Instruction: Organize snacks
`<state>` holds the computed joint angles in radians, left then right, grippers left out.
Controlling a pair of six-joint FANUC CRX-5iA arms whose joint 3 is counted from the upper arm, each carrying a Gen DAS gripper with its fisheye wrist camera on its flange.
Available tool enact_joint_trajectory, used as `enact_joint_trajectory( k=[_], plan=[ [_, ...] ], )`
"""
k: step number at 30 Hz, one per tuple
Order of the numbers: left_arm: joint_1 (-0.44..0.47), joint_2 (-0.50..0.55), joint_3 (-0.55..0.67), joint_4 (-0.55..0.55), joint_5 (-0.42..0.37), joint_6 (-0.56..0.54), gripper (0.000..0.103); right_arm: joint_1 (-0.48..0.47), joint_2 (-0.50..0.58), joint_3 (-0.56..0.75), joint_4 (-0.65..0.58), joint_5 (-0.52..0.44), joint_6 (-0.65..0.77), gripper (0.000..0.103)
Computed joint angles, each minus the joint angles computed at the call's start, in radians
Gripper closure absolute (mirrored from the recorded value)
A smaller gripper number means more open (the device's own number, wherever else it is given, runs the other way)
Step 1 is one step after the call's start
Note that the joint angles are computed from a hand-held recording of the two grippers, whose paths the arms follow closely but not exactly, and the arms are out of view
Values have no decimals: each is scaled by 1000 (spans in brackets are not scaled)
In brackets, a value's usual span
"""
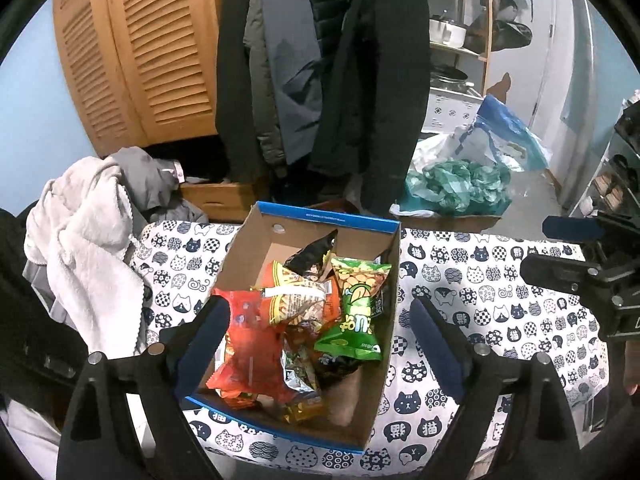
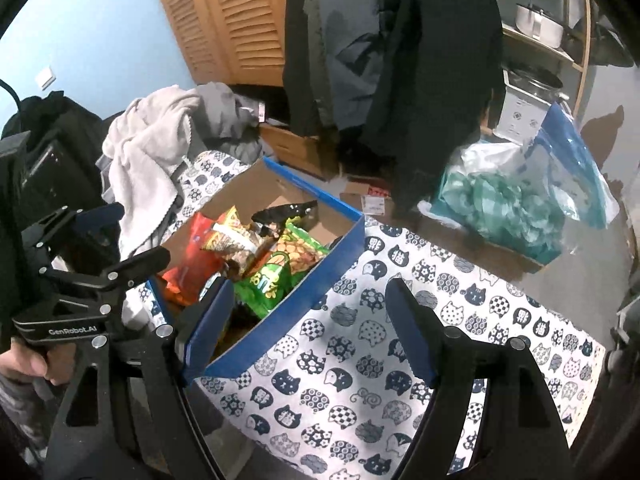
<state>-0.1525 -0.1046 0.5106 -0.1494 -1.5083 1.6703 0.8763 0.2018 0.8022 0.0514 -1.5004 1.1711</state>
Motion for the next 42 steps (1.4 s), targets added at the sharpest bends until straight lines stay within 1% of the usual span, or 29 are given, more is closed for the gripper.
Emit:
enact_joint_trajectory(
  k=[6, 13, 26, 31, 37, 42],
  plan=[
    [-7, 3, 5, -13, -3, 4, 10, -2, 3, 2, -1, -6, 1, 25],
    [7, 7, 2, 8, -11, -7, 10, -4, 4, 4, -4, -9, -1, 25],
    [3, 8, 5, 1, -7, -6, 10, -8, -10, -18, -6, -4, 3, 25],
    [20, 6, -2, 34, -7, -6, 10, -9, -9, -17, -7, -4, 3, 25],
    [7, 5, 4, 11, -19, 1, 10, -8, -10, -18, -8, -8, 2, 25],
    [11, 14, 9, 30, -36, 3, 10, -8, -8, -17, -7, -8, 2, 25]
  ],
)
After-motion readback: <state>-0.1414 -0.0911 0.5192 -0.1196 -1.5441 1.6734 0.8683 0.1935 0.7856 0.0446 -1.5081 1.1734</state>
